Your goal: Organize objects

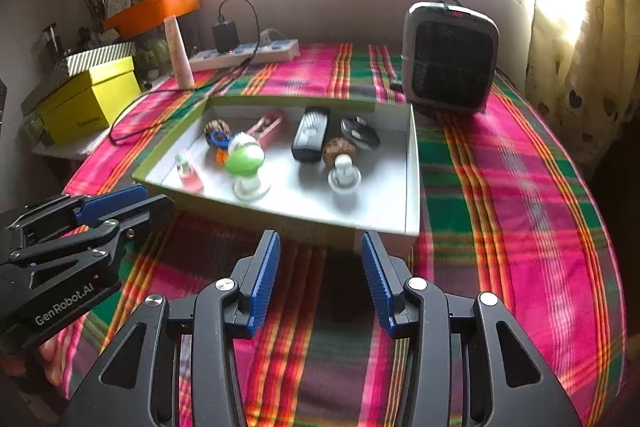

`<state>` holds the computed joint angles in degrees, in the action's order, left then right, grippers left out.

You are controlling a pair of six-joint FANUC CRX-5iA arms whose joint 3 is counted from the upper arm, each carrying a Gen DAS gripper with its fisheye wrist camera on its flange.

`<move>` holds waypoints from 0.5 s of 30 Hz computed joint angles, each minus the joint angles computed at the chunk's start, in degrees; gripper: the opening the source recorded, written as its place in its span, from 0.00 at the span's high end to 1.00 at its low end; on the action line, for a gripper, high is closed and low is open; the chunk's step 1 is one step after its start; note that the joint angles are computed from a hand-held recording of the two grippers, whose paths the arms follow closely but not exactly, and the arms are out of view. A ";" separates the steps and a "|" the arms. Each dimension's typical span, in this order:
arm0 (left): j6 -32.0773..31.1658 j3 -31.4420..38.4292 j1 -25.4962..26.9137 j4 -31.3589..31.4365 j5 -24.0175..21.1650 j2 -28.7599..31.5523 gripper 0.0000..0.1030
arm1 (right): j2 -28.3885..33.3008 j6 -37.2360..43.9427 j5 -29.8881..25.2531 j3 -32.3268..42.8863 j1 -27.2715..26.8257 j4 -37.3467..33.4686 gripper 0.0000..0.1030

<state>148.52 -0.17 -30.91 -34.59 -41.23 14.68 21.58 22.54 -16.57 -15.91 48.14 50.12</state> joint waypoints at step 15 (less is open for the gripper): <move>4.61 -1.97 -3.07 0.84 -4.16 1.19 0.61 | -0.59 1.90 -5.92 -2.02 3.06 -3.79 0.54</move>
<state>153.13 -2.14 -33.98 -33.76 -45.39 15.87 20.99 24.44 -22.49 -17.93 51.20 46.34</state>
